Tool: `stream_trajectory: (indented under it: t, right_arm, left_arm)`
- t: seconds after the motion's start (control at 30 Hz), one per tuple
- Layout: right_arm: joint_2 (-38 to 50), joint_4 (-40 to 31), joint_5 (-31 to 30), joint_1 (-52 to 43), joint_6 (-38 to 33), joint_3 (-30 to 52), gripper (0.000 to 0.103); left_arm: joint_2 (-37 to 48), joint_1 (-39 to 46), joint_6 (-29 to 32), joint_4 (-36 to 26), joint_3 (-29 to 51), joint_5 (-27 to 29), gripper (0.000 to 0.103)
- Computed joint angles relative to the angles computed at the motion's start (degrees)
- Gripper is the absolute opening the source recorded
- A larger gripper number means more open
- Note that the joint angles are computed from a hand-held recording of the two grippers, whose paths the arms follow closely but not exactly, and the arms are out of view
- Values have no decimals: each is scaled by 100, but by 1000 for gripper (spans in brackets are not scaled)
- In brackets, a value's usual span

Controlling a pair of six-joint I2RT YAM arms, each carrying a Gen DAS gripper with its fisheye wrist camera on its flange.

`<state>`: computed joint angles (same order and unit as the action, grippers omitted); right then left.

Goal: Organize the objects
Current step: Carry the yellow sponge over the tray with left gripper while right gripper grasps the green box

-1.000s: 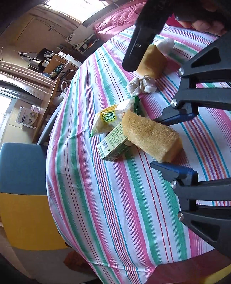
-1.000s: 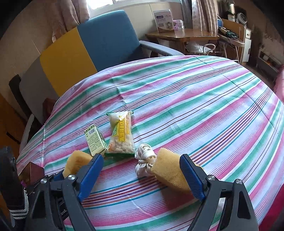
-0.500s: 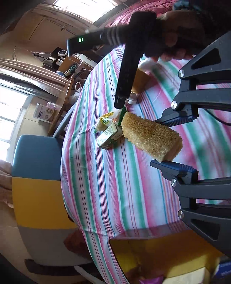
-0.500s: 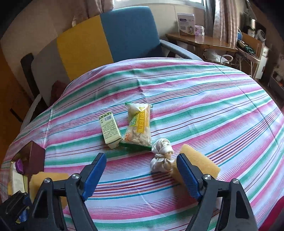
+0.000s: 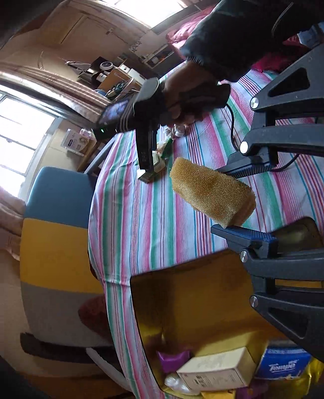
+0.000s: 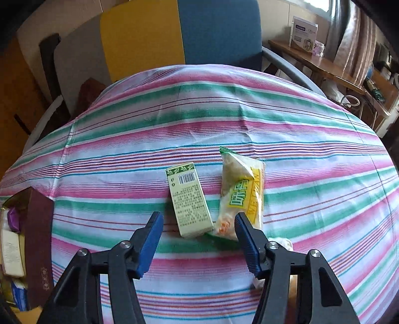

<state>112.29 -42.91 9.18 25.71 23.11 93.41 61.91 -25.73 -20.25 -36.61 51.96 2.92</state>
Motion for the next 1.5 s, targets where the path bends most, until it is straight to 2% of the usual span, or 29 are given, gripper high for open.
stream_trajectory:
  t: [0.1,0.17,0.2,0.27,0.43,0.53,0.67,0.87,1.03,1.17,1.3,1.4,1.5]
  right_arm:
    - [579,-229,390,70,-131,644,63]
    - [886,-432,239,53,-239,1049,60]
    - [1032,-576,228,72,-291,1245,52]
    - [1208,-826,329,129,-322,1459,30]
    - [787,-660,357,359,-413,788,30]
    - [363,-556,168,510,-417,195,30]
    - [-214,-484,-27,777,-403,-553,30]
    - [-1013,-243,34,1303,-244,-1568,30]
    - [-1370,34,204,1439,-207,-2025,30]
    - [-1304,121,354,1554,-120,-2022,30]
    - [-1303,129,497,1671,-75,-2019,30]
    - [-1277,141,546,1701,-80,-2001,30]
    - [-1290,125,583,1723,-83,-1997,30]
  left_arm:
    - [-299,321,80,-184,-81,116,36]
    - [-489,560,142,-316,-137,199,36]
    - [-587,672,171,-367,-178,242,36]
    - [-790,964,234,-486,-242,364,36]
    - [-1291,1937,588,-933,-325,687,36]
    - [-1606,2845,982,-1256,-416,1067,36]
    - [-1899,4398,1790,-1762,-490,1801,36]
    - [-1764,7346,3658,-2629,-305,3055,36]
    - [-1418,8916,4891,-3098,-208,3551,36]
    - [-1417,9030,5084,-3201,-275,3600,36]
    - [-1666,8452,4456,-2842,-476,3278,36]
    - [-1825,7685,3699,-2317,-666,2621,36]
    - [-1828,7074,3225,-1848,-893,1877,37]
